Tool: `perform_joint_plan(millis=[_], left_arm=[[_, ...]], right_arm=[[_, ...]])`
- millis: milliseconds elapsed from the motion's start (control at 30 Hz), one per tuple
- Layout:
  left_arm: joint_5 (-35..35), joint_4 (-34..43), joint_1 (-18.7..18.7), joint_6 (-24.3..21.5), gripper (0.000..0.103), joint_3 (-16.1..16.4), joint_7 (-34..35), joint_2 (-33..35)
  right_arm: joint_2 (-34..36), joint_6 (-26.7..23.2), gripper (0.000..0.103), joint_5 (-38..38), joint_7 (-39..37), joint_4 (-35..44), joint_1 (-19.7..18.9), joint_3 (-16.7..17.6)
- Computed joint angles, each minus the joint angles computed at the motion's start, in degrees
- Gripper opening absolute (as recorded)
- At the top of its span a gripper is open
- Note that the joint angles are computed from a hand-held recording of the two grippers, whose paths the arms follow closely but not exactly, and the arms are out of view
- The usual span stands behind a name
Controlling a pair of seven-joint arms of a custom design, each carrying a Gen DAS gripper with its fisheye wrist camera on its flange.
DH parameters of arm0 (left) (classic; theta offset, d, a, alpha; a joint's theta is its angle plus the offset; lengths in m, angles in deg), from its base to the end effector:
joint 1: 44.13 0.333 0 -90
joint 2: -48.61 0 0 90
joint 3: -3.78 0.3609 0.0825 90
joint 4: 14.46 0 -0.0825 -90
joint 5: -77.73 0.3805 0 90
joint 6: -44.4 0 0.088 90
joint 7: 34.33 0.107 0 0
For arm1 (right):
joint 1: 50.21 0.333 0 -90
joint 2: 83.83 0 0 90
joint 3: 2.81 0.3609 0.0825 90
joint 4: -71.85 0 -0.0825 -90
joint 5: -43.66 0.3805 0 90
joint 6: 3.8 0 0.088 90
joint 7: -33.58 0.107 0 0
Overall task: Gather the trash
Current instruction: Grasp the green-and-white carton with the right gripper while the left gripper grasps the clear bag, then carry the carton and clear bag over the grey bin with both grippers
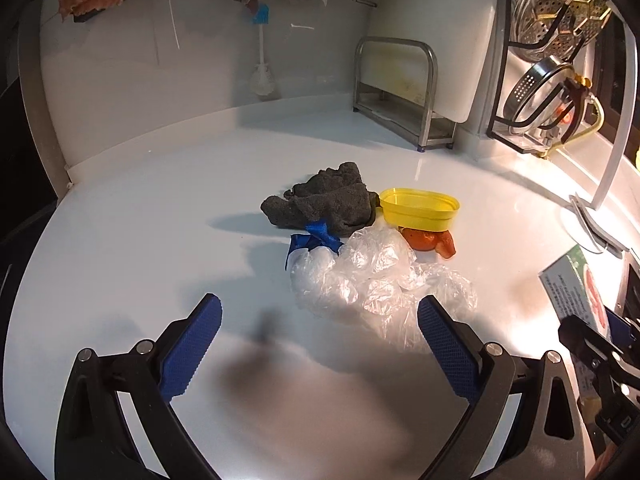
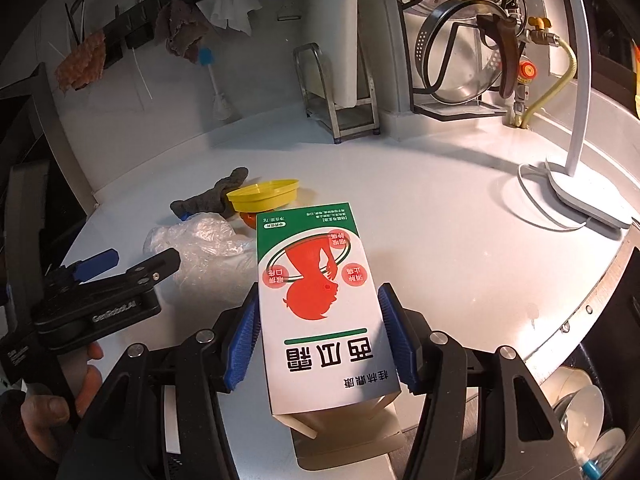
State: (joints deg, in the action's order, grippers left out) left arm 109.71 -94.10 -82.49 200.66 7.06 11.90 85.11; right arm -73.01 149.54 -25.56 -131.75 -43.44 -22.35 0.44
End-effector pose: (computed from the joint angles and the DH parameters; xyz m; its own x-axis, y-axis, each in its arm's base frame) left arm 0.6295 -0.4821 0.4501 -0.2952 -0.9553 -0.0159 -0.6671 0.2179 -0.7123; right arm 0.5173 0.3435 0.4440 -0.2052 -0.9599 -0.1911 -0.6275 0.2789 -0.7270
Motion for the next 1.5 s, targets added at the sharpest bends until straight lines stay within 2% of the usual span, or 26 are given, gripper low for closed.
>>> perform_joint_plan(millis=[200,300,400,433,533,700,867,900,967,1033,1100,1167,1267,1333,1400,1500], left_arm=[[-0.9,7.4,-0.9,-6.8,0.094,-0.5,0.3,4.1],[0.3,10.5,-2.0,-10.4,0.075,0.2,0.2,5.7],[0.1,12.7,-1.7,-13.1,0.054,-0.9,1.8,7.0],[0.3,12.5,-1.7,-12.8,0.046,-0.9,1.5,6.8],[0.5,10.3,-1.2,-10.6,0.037,-1.1,0.9,5.5],[0.8,4.7,-0.4,-6.2,0.036,-1.5,0.4,2.0],[4.0,-3.7,-0.4,-1.1,0.036,-0.1,-2.2,-4.0],[4.8,-5.7,-0.3,-0.2,0.036,0.0,-2.6,-5.5],[7.2,-9.7,-0.3,1.4,0.036,0.4,-4.2,-8.5],[9.9,-13.7,0.1,2.6,0.036,0.4,-5.8,-11.6],[12.3,-17.6,1.1,3.7,0.036,-0.2,-7.4,-14.6],[14.0,-20.6,2.4,4.3,0.036,-1.2,-8.3,-16.9],[16.4,-24.4,4.3,5.3,0.036,-3.0,-9.5,-19.8],[17.2,-26.4,5.8,6.3,0.036,-4.4,-10.1,-21.1],[18.1,-27.9,7.1,7.4,0.036,-5.6,-10.7,-22.0],[19.1,-29.1,8.4,8.5,0.036,-6.9,-11.3,-22.8]], right_arm=[[-1.6,5.7,0.056,-5.7,9.9,-2.7,-1.9,-1.1],[-2.0,6.4,0.056,-6.6,11.6,-3.3,-2.7,-0.9],[-2.3,7.2,0.056,-8.1,13.6,-3.5,-3.2,-0.8],[-2.2,7.2,0.056,-8.1,13.5,-3.4,-3.4,-0.7],[-1.9,7.1,0.056,-7.7,12.6,-3.0,-3.5,-0.4],[-1.5,7.1,0.056,-7.5,11.3,-2.6,-3.3,-0.3],[-1.6,6.4,0.053,-7.7,11.3,-2.5,-2.8,-0.2],[-1.7,6.1,0.051,-7.8,11.1,-2.4,-2.7,-0.1],[-1.6,5.8,0.041,-7.2,9.9,-2.2,-2.4,0.3],[-1.2,4.3,0.040,-5.4,6.9,-1.6,-1.9,0.7],[-0.5,4.7,0.031,-3.2,4.0,-1.2,-1.8,0.9],[-0.6,6.1,0.029,-3.6,5.2,-1.6,-1.5,0.3],[-1.9,5.4,0.029,-5.4,7.7,-2.7,-1.2,-0.1],[-2.9,6.8,0.029,-8.6,11.8,-3.6,-1.6,-0.4],[-3.9,7.2,0.029,-11.5,15.7,-4.5,-2.2,-0.3],[-4.7,6.6,0.029,-12.4,17.4,-5.3,-3.0,0.4]])
